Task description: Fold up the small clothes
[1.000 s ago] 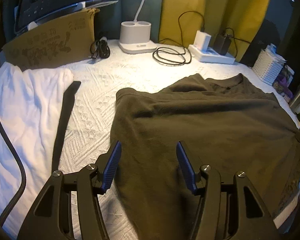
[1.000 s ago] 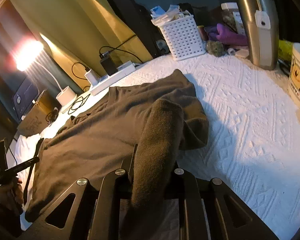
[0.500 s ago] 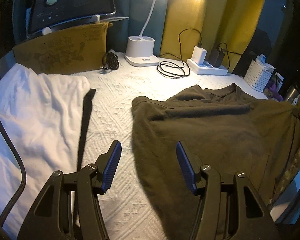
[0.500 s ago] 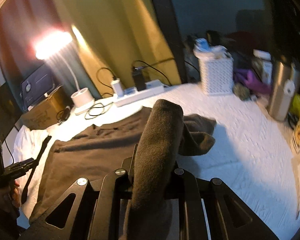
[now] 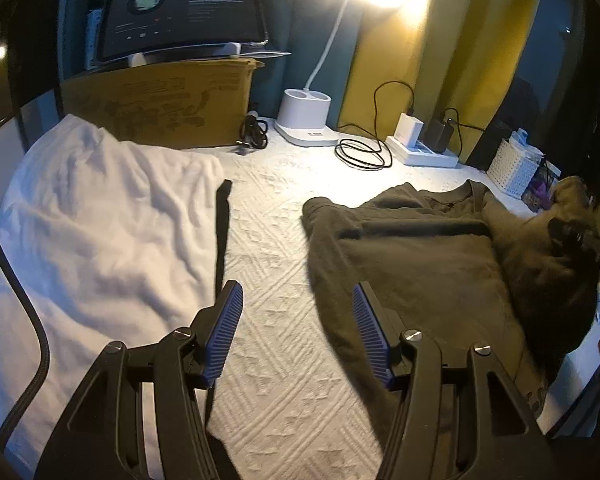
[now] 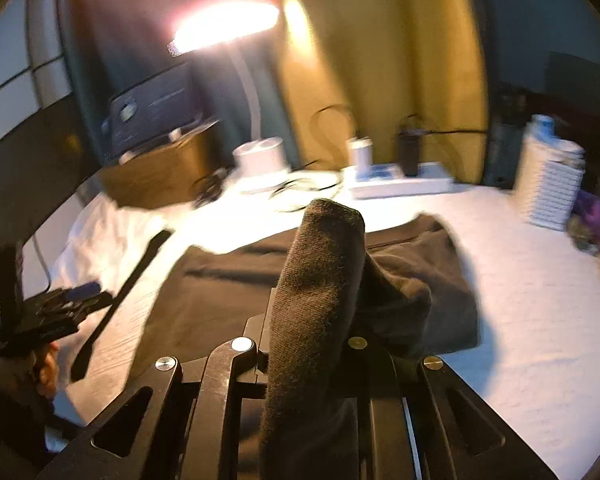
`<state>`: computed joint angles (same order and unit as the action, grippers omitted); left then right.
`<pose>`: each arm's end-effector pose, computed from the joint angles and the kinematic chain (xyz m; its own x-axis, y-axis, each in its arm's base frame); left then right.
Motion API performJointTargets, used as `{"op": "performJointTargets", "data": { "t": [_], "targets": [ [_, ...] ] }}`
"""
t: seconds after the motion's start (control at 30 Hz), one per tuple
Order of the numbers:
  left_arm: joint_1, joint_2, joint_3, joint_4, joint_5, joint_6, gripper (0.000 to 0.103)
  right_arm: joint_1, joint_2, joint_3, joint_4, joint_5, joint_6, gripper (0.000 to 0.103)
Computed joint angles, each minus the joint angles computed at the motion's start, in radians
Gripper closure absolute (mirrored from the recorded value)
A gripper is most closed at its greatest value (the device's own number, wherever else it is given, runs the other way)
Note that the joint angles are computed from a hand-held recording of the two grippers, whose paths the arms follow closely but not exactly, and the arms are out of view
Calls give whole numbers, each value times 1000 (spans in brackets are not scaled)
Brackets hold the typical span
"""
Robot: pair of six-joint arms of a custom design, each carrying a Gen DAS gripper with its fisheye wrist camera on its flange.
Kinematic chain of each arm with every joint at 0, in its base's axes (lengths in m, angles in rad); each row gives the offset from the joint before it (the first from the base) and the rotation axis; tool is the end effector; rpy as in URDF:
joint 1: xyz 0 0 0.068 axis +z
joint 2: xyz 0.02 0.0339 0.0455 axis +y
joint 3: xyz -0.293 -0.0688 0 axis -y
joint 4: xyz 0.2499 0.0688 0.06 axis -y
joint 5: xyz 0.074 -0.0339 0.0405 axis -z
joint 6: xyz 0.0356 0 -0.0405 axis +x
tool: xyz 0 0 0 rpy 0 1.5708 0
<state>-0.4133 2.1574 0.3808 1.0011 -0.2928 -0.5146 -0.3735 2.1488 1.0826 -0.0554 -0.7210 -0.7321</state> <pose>0.2487 -0.0978 0.0250 -0.6545 -0.2275 -0.7210 -0.1451 0.9737 -0.1756 0.3784 -0.1230 0.0784 -0.6286 -0.2929 -0.7205 -0.5553 0.8177 0.1520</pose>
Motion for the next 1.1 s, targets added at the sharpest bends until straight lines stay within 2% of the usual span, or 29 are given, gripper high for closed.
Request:
{"op": "performJointTargets", "data": {
  "t": [0.4,0.6,0.73,1.1],
  "targets": [
    [6,10,-103,144,7,-11,46,176,21,-225,133,91,-87,92],
    [-5,1,-135,172,-9,-21,46,204,-11,-325,139,100,-174,92],
    [-32,-1,-131,148,-22,-29,46,215,0,-380,155,121,-225,92],
    [-140,-84,-104,23,-74,-55,46,196,53,-500,308,192,-310,89]
  ]
}}
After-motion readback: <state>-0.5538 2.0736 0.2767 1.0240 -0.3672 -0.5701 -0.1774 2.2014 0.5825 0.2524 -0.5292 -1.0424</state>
